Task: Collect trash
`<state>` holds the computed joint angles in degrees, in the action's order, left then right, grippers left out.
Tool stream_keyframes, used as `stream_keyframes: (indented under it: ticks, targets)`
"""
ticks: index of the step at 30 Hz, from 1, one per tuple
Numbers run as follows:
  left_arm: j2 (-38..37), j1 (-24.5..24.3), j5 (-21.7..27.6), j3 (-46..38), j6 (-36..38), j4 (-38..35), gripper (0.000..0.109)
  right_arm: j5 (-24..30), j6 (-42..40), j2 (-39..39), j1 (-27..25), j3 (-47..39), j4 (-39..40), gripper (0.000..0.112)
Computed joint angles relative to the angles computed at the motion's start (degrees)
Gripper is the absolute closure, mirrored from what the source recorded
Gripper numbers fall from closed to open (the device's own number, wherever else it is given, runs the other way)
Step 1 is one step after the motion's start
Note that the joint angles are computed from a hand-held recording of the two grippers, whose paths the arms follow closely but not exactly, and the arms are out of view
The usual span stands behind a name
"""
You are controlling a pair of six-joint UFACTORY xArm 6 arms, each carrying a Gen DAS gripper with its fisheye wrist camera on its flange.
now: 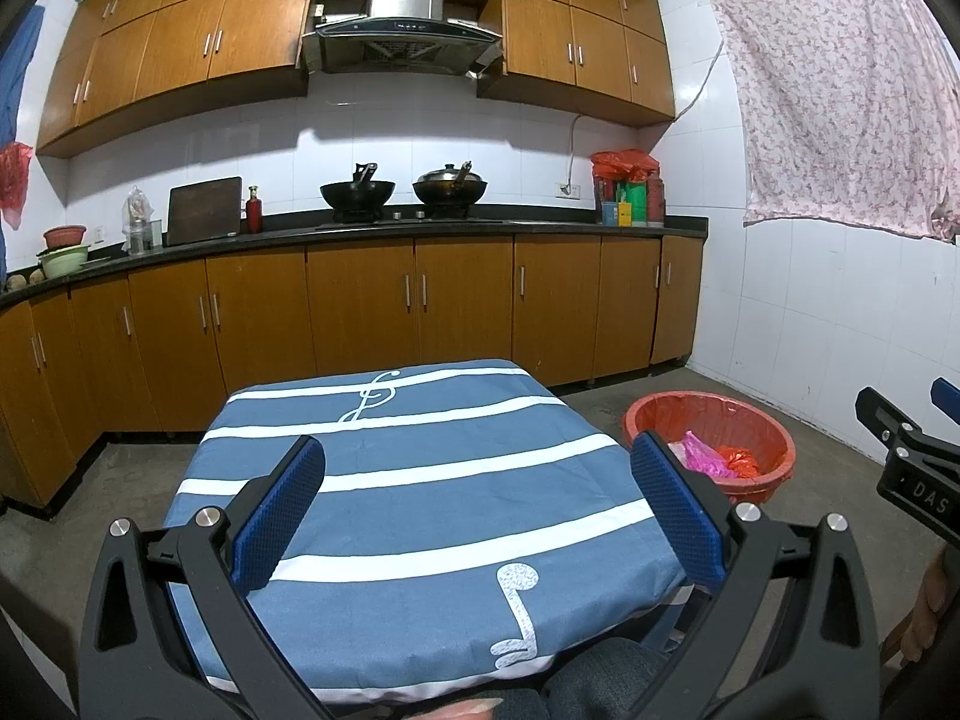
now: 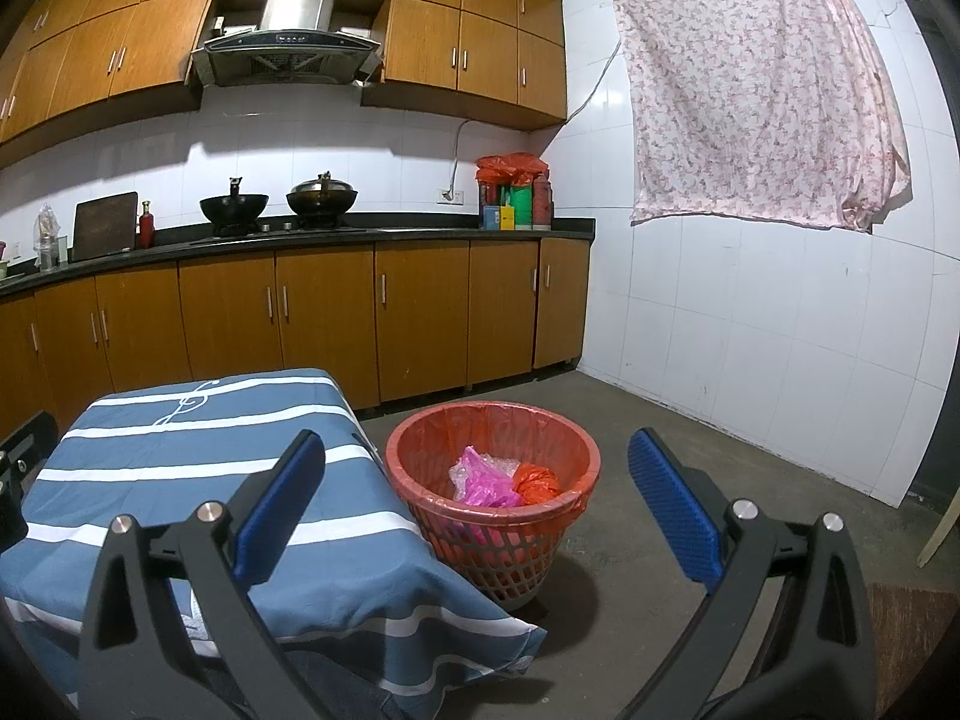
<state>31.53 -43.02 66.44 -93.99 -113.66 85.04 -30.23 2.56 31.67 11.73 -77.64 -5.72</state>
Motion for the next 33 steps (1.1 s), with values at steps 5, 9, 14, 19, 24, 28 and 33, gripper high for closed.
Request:
stream_keyframes:
  ticks: [5,9,14,19,24,28,33]
  targets:
    - [0.11,-0.06,0.07,-0.17,0.01,-0.04,0.008,0.04,-0.1,0.0,0.03,-0.02,0.1,0.014]
    - [0.16,-0.11,0.12,-0.3,0.16,-0.14,0.008,0.02,-0.08,-0.01,0.04,0.0,0.1,0.014]
    - [0.23,-0.17,0.14,-0.32,0.14,-0.14,0.008,-0.03,0.01,0.09,0.1,0.03,0.0,0.014]
    - [0.3,-0.2,0.13,-0.45,0.21,-0.22,0.008,-0.05,-0.09,0.0,0.14,0.15,0.18,0.014]
    - [0.21,-0.23,0.03,-0.29,0.33,-0.28,0.008,-0.06,0.03,0.13,0.17,0.14,0.21,0.014]
    - [0.27,-0.28,0.03,-0.34,0.31,-0.27,0.008,-0.17,-0.07,0.2,0.21,0.17,0.28,0.014]
    - [0.35,-0.28,0.02,-0.51,0.43,-0.43,0.008,-0.1,0.05,0.19,0.17,0.16,0.21,0.014]
